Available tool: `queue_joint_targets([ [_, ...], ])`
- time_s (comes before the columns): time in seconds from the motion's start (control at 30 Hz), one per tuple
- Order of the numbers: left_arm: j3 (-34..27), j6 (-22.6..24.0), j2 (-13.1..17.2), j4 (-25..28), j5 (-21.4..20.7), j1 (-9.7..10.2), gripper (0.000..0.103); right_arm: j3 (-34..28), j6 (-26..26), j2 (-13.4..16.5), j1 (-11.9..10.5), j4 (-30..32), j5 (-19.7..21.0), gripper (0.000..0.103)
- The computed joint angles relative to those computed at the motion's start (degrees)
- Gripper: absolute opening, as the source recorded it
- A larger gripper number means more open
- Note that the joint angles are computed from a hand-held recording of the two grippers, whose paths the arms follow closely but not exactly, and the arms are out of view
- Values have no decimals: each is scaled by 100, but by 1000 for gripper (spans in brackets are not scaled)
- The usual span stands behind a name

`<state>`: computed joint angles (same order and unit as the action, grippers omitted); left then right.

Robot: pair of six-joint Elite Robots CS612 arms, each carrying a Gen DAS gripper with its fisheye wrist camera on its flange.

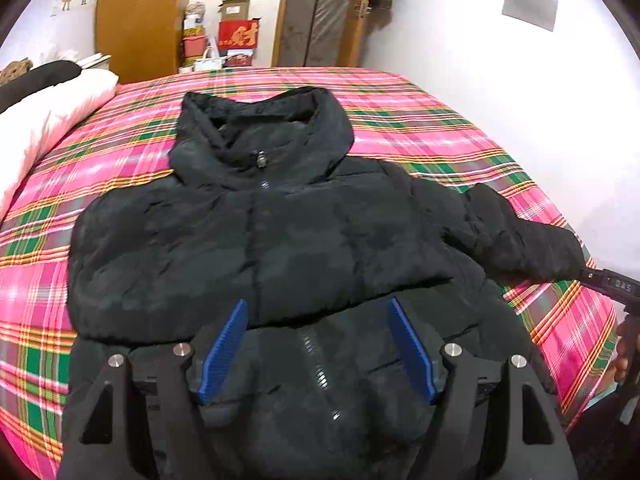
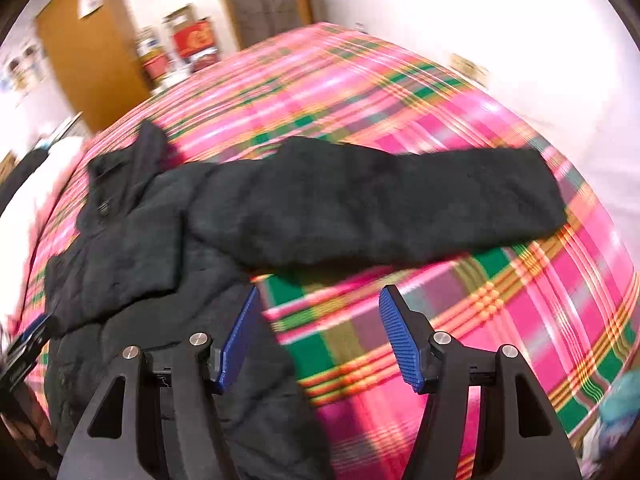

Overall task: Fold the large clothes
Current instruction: 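Move the right tool to the other sleeve cuff, then grasp the cuff with the right tool and fold it across the body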

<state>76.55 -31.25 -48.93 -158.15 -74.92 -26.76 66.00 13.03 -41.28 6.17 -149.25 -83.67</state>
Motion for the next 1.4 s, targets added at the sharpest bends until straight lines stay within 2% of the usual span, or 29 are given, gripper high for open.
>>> queue_joint_targets([
  [0.17, -152, 199, 90, 25, 201, -4, 74, -254, 452, 245, -190, 198, -64, 64],
  [0.33, -119, 61, 105, 18, 192, 43, 74, -567, 1372, 541, -414, 484, 249, 64],
  [0.47, -172, -128, 153, 110, 119, 86, 74, -780, 2147, 768, -590, 520, 347, 64],
  [0.57, -212, -205, 190, 209, 70, 107, 74, -813, 2483, 869, -677, 235, 457, 65],
  [0.63, -234, -224, 210, 292, 81, 115, 74, -854, 2489, 915, -688, 32, 396, 68],
  [0.8, -307, -325, 256, 490, 165, 158, 74, -982, 2622, 1016, -719, -167, 319, 68],
  [0.87, -327, -417, 265, 585, 223, 185, 74, -1096, 2519, 1045, -705, -77, 145, 48],
  [0.9, -334, -475, 265, 641, 243, 203, 74, -1102, 2499, 1042, -707, -75, 113, 31],
  [0.93, -342, -533, 264, 705, 248, 223, 74, -1084, 2525, 1018, -710, -94, 105, 24],
  [1.0, -364, -643, 266, 842, 245, 260, 74, -1064, 2473, 968, -689, -192, 76, 18],
  [1.13, -336, -820, 226, 935, 137, 326, 74, -995, 1965, 805, -570, -477, 85, 12],
  [1.4, -207, -894, 108, 753, 125, 356, 74, -1121, 962, 551, -183, -755, 509, 8],
])
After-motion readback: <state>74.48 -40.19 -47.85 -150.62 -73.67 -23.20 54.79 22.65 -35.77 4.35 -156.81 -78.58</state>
